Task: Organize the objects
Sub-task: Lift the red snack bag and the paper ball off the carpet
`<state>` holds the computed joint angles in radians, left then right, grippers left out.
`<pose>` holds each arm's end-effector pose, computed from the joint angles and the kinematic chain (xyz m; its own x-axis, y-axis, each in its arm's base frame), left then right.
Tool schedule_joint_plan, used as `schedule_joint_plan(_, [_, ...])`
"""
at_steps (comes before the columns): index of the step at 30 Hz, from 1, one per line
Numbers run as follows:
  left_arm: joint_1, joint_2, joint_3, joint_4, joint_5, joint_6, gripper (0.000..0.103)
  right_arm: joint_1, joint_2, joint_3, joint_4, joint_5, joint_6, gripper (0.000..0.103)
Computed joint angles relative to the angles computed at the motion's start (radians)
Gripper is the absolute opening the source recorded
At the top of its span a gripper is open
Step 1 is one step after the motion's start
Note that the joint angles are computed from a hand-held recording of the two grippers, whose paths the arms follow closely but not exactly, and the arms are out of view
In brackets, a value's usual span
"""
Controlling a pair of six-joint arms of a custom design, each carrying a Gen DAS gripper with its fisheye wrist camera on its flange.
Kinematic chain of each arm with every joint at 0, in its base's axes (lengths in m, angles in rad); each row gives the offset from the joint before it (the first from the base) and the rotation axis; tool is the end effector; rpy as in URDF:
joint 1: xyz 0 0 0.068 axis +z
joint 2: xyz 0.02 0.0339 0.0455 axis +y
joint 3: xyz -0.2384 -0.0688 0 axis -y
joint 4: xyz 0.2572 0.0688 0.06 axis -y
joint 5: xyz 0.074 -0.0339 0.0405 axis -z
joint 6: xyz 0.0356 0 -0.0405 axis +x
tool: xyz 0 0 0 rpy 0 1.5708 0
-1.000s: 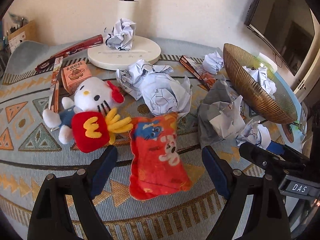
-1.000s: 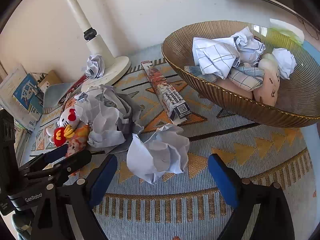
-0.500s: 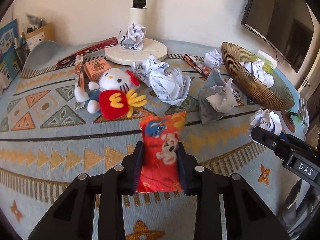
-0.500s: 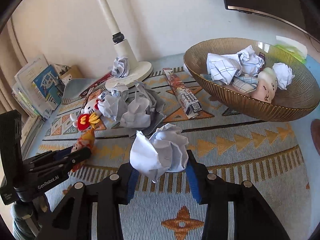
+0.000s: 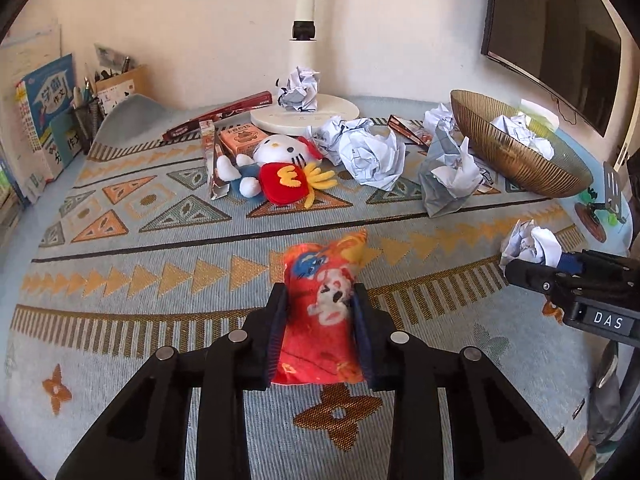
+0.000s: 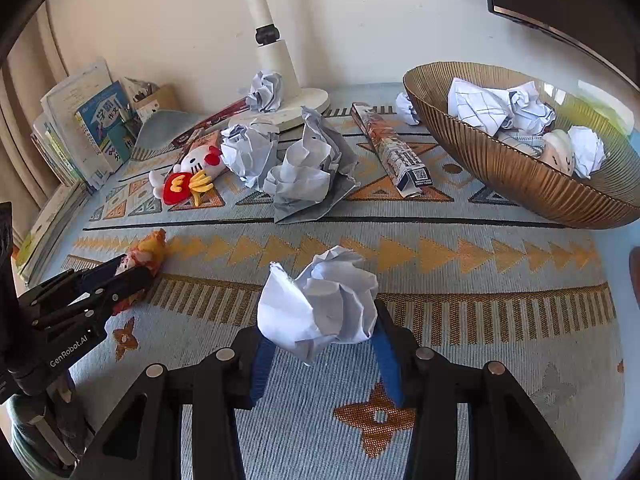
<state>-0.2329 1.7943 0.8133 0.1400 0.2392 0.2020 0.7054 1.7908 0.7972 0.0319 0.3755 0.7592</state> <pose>0.3271 -0.0863 0.0847 -0.6346 0.3509 -0.6886 0.5157 0.8558 -0.0392 0.2551 0.2001 0.0755 -0.7582 0.1955 -0.6221 0.1082 0.9785 0.1756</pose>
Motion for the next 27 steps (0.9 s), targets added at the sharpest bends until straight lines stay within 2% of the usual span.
schedule_joint_plan(9, [0.011,-0.004,-0.006,0.0,0.023,0.001,0.029,0.006,-0.004,-0.002,-0.001,-0.008,-0.002,0.046])
schedule_joint_plan(11, [0.011,-0.003,-0.007,0.002,0.024,0.002,0.029,0.002,-0.004,-0.004,0.001,-0.019,-0.002,0.05])
schedule_joint_plan(14, [0.011,-0.001,-0.006,-0.001,0.029,0.003,0.031,0.005,-0.007,-0.003,0.003,-0.017,-0.008,0.067])
schedule_joint_plan(16, [0.008,-0.001,-0.004,-0.006,0.032,0.007,0.035,0.011,-0.015,-0.011,0.013,-0.009,-0.013,0.07])
schedule_joint_plan(18, [0.007,0.007,0.01,-0.029,0.046,0.022,0.044,0.011,-0.013,-0.01,0.012,-0.01,-0.012,0.07])
schedule_joint_plan(24, [0.007,0.015,0.021,-0.045,0.045,0.019,0.045,0.02,-0.036,-0.035,0.032,0.013,0.004,0.068])
schedule_joint_plan(25, [0.009,0.018,0.026,-0.048,0.046,0.016,0.045,0.025,-0.047,-0.05,0.05,0.021,-0.002,0.057])
schedule_joint_plan(26, [0.011,0.019,0.027,-0.048,0.051,0.015,0.045,0.034,-0.055,-0.059,0.06,0.032,-0.008,0.051])
schedule_joint_plan(27, [0.013,0.014,0.02,-0.039,0.054,0.013,0.037,0.043,-0.058,-0.061,0.064,0.043,-0.013,0.046])
